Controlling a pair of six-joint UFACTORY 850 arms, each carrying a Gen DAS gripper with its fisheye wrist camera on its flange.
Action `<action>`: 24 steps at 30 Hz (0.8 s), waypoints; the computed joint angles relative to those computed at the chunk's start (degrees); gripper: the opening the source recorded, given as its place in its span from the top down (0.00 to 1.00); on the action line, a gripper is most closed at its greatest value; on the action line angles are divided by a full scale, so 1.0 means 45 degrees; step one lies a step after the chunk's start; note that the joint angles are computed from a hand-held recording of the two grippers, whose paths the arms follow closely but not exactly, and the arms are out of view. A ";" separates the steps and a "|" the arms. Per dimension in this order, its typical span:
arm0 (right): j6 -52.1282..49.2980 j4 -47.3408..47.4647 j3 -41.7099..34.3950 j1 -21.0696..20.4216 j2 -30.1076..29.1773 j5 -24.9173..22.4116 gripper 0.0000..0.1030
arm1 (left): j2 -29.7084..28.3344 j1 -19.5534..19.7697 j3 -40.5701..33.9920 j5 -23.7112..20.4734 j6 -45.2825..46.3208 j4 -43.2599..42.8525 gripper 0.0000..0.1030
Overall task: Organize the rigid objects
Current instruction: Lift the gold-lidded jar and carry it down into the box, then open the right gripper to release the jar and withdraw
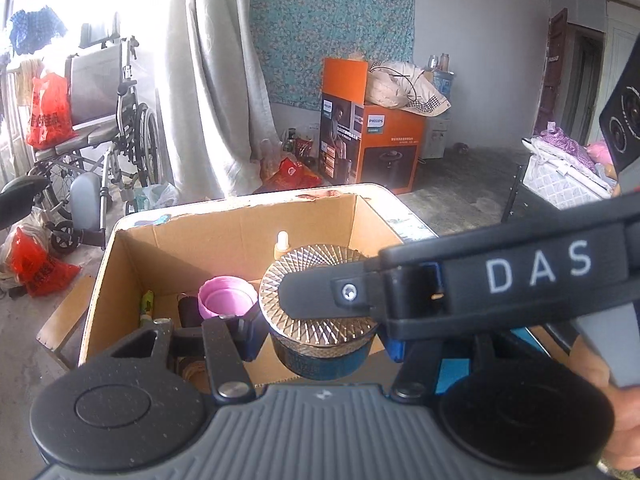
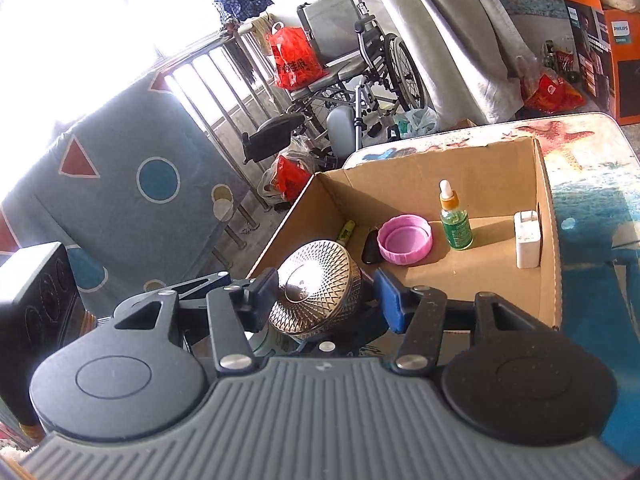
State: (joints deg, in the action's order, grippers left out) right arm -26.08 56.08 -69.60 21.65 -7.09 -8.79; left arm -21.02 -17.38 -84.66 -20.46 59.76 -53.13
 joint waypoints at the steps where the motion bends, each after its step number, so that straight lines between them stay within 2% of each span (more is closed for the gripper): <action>1: 0.0632 -0.0688 -0.0351 -0.0156 -0.0243 -0.0325 0.48 | -0.0314 0.0010 -0.0434 -0.0210 -0.0726 0.0552 0.45; 3: 0.1948 -0.2133 -0.1382 -0.0485 -0.0978 -0.1158 0.48 | -0.1117 0.0051 -0.1520 -0.0763 -0.2512 0.1924 0.45; 6: 0.2794 -0.3126 -0.2810 -0.0960 -0.2150 -0.2431 0.48 | -0.2312 0.0070 -0.3091 -0.1738 -0.4801 0.3672 0.45; 10: 0.3328 -0.3566 -0.4508 -0.1463 -0.3729 -0.4104 0.46 | -0.3630 0.0086 -0.4683 -0.2937 -0.7056 0.5602 0.45; 15: 0.3854 -0.3893 -0.6026 -0.1701 -0.5322 -0.5652 0.46 | -0.4604 0.0120 -0.5869 -0.4169 -0.8364 0.6501 0.45; 24: 0.4667 -0.4411 -0.7206 -0.1759 -0.6579 -0.6872 0.45 | -0.5288 0.0119 -0.6678 -0.5153 -0.9347 0.6905 0.44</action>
